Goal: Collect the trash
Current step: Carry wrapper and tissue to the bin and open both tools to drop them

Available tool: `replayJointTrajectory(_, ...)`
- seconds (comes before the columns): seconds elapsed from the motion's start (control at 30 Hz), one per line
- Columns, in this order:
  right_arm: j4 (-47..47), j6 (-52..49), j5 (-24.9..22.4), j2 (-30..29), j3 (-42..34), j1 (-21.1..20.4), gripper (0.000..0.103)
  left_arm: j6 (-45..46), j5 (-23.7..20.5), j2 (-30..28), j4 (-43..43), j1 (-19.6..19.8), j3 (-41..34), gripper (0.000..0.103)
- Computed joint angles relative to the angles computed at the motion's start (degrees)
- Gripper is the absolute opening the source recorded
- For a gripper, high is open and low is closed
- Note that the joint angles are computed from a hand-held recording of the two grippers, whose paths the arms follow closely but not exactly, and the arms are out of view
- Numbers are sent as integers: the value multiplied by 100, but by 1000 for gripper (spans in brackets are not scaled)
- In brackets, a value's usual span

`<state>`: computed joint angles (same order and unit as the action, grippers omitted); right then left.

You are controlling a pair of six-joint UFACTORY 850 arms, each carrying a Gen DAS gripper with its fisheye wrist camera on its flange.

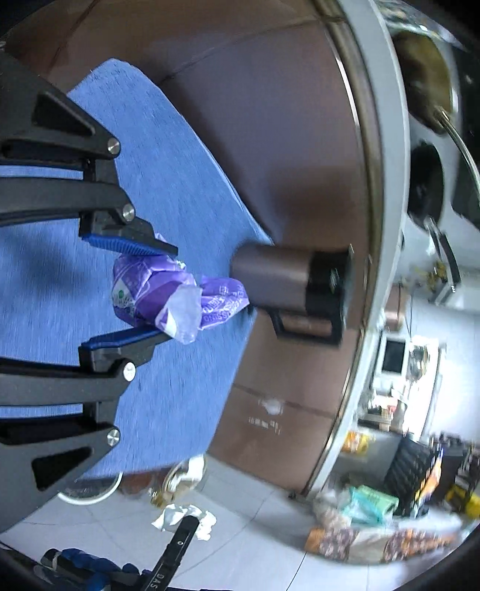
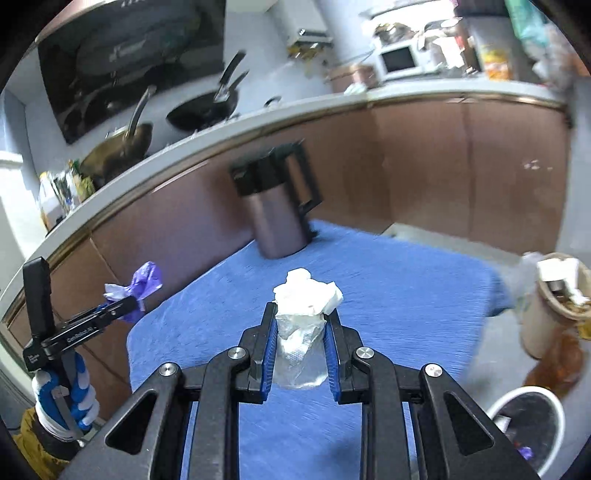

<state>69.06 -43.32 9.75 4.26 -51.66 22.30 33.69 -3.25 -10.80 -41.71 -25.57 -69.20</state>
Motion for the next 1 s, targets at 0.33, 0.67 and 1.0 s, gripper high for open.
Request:
replayJointTrajectory(0.33,2545,-2308,1207,1947,1586,-413,28,411,-679,-529,-10,-1111,-841,34)
replayJointTrajectory(0.67,3133,-2275,888,2368,2708,-1895,29,-1256,-1904,-2392,2104,-2316,-3029,36)
replayJointTrajectory(1.0,1369,-476,30,1538,3043,-3063,29,-1443,-3230,-4155,2301,-2779,-5198,36)
